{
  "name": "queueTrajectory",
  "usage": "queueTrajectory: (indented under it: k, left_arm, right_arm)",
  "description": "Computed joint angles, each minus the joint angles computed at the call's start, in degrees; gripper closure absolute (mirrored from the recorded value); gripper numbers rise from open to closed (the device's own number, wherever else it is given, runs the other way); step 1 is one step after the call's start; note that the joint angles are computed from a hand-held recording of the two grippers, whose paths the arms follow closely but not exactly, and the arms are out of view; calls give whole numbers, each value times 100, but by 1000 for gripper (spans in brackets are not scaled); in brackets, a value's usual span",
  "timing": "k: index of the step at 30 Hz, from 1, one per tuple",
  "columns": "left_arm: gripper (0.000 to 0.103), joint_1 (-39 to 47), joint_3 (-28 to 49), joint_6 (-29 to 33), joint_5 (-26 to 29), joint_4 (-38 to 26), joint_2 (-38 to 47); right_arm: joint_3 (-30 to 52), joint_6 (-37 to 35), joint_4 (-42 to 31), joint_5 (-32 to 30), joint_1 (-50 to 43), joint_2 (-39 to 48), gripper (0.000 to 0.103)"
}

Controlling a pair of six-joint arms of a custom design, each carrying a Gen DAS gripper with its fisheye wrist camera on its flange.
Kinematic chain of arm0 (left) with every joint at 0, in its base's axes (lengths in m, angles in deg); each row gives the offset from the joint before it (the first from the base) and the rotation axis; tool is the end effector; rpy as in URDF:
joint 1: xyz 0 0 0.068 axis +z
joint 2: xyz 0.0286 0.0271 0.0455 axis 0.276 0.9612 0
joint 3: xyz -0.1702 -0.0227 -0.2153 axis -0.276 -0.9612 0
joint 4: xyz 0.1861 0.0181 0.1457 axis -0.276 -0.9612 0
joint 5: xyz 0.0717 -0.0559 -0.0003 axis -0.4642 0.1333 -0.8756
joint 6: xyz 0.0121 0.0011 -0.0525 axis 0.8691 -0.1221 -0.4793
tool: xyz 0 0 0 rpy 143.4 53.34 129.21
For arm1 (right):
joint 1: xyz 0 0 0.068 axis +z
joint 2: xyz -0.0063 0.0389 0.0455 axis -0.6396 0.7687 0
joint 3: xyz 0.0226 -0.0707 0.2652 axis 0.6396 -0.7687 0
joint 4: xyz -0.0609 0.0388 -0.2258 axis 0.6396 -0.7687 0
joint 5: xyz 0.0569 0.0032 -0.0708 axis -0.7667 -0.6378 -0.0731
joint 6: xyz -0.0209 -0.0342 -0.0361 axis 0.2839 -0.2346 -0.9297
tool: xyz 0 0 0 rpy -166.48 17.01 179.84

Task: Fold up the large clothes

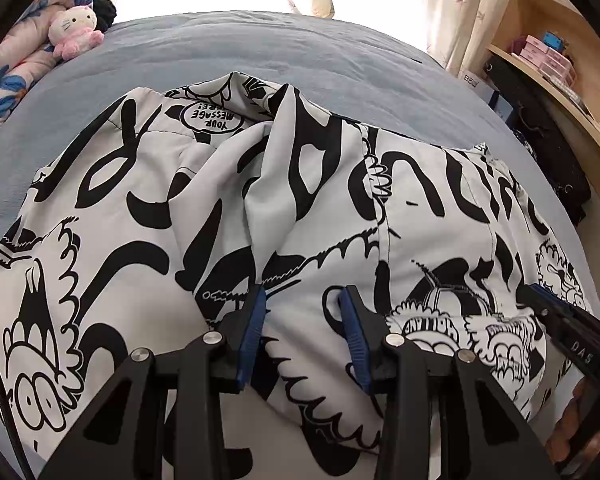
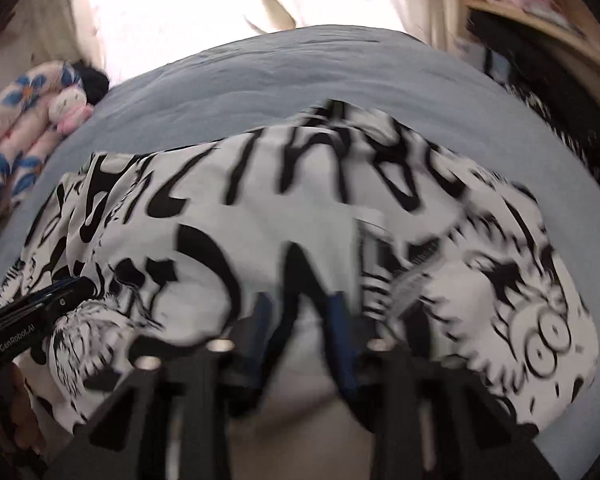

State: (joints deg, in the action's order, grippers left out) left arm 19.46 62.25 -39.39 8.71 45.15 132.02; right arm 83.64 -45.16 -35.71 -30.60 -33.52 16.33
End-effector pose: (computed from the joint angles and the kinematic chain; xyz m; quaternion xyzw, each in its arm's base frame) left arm 0.2270 0.0126 0.1737 -0.1829 0.9318 -0.0570 0.3082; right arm 0.3290 0.0418 0.1799 -0.1096 0.9424 0.0838 0.3047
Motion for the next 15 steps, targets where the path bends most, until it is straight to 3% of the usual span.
queueTrajectory:
  k: [6, 15]
  left_arm:
    - [65, -65, 93, -120, -102, -212, 17]
    - [64, -125, 200, -179, -178, -584, -159]
  right_arm:
    - [-142, 231, 140, 506, 338, -80, 80]
    - [18, 487, -129, 165, 183, -38, 77]
